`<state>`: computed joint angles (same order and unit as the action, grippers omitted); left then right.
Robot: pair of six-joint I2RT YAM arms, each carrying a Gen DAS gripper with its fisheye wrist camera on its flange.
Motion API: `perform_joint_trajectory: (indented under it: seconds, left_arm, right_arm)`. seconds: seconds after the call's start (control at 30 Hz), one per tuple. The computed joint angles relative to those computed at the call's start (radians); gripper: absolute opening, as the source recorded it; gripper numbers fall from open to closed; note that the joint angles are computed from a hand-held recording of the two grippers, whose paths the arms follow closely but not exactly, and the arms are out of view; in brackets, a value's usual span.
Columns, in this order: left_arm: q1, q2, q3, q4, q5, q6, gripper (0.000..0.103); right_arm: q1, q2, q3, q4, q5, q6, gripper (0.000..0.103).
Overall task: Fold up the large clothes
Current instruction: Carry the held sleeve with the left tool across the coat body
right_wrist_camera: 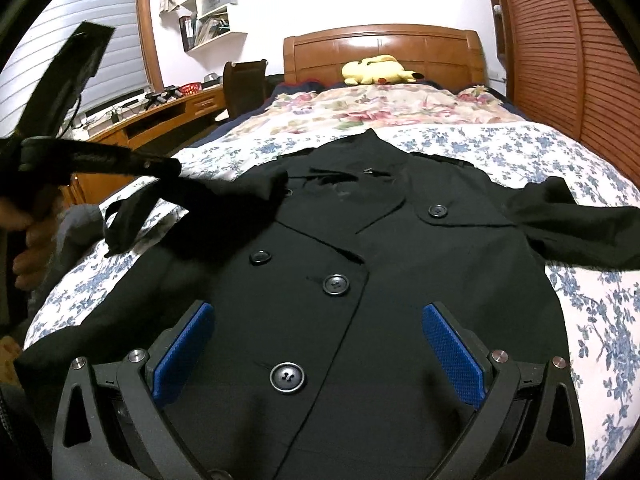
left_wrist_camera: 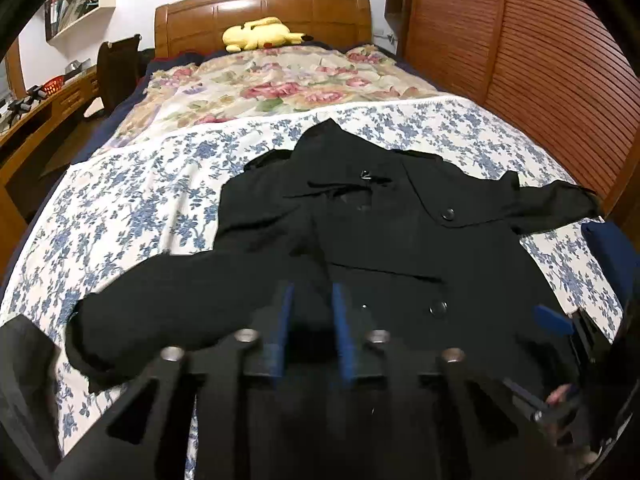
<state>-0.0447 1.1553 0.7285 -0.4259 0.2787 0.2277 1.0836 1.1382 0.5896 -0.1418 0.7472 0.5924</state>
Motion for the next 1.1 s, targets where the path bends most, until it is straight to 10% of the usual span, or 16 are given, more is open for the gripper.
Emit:
perform_joint_trajectory:
  seconds: [0.23, 0.63, 1.1]
  left_arm:
    - [0.175, -0.033, -0.038, -0.005, 0.07, 0.127, 0.036]
    - [0.391, 0.376, 0.033, 0.215, 0.034, 0.208, 0.064]
    - [0.457, 0.575, 0.102, 0.29, 0.044, 0.241, 0.06]
  right_arm:
    - [-0.014, 0.0, 0.016, -0.013, -0.004, -0.042, 0.103]
    - [-0.029, 0.014, 0.03, -0.053, -0.02, -0.048, 0.103]
    - [-0.039, 0.006, 0.044, -0.095, -0.037, -0.064, 0.103]
